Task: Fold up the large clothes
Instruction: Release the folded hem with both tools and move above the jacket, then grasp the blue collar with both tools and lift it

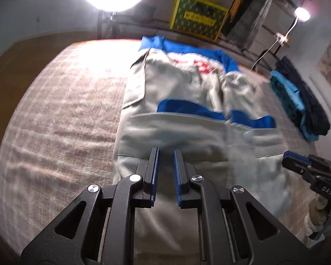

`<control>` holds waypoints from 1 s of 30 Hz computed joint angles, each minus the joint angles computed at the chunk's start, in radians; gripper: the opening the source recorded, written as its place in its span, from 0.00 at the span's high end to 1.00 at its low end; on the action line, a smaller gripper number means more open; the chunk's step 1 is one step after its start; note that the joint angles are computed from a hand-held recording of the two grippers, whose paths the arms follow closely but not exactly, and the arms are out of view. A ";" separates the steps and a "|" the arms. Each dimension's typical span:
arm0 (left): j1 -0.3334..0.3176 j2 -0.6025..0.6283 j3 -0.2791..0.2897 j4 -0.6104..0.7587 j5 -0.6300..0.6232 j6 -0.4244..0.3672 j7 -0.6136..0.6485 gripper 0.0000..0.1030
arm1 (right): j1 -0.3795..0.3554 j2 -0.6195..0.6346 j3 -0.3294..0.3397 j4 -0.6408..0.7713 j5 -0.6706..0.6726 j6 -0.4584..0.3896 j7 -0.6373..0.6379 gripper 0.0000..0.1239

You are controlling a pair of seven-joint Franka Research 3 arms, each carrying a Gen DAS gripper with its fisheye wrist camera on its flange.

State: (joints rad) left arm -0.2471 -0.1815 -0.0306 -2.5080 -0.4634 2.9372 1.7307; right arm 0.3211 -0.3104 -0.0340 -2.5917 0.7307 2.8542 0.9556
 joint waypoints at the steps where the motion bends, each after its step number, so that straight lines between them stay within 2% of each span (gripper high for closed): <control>1: 0.027 0.021 -0.022 0.006 0.058 0.000 -0.045 0.90 | -0.001 0.026 0.003 0.017 -0.004 -0.003 0.008 0.78; 4: 0.043 0.065 -0.031 0.023 0.084 -0.017 -0.054 0.86 | -0.029 0.093 0.028 0.061 -0.063 -0.009 0.064 0.78; 7: 0.054 0.087 -0.048 0.020 0.094 0.022 -0.030 0.85 | -0.066 0.158 0.063 0.097 -0.178 -0.018 0.155 0.80; 9: 0.061 0.084 -0.051 0.026 0.097 0.005 -0.032 0.85 | -0.082 0.171 0.085 0.101 -0.268 0.000 0.214 0.80; 11: 0.056 0.076 -0.040 0.041 0.045 -0.032 0.007 0.85 | -0.096 0.170 0.097 0.114 -0.357 -0.021 0.277 0.79; 16: 0.042 0.050 -0.002 0.098 -0.128 -0.085 0.183 0.85 | -0.058 0.127 0.044 0.131 -0.237 -0.005 0.187 0.71; 19: 0.059 0.061 0.011 0.161 -0.201 -0.134 0.285 0.83 | -0.004 0.102 -0.019 0.156 -0.059 0.027 0.012 0.55; 20: 0.070 0.070 0.011 0.183 -0.216 -0.144 0.315 0.78 | -0.004 0.103 -0.025 0.171 -0.032 0.030 -0.017 0.50; 21: 0.086 0.084 0.008 0.209 -0.214 -0.152 0.330 0.69 | -0.011 0.106 -0.031 0.191 -0.016 0.031 -0.043 0.50; 23: 0.117 0.120 0.001 0.267 -0.228 -0.173 0.364 0.57 | -0.037 0.125 -0.030 0.234 -0.012 0.020 -0.052 0.50; 26: 0.173 0.223 -0.009 0.414 -0.259 -0.252 0.409 0.56 | -0.083 0.183 -0.036 0.325 -0.002 -0.029 -0.056 0.50; 30: 0.253 0.381 -0.041 0.626 -0.295 -0.370 0.398 0.55 | -0.162 0.309 -0.040 0.482 0.023 -0.117 -0.080 0.50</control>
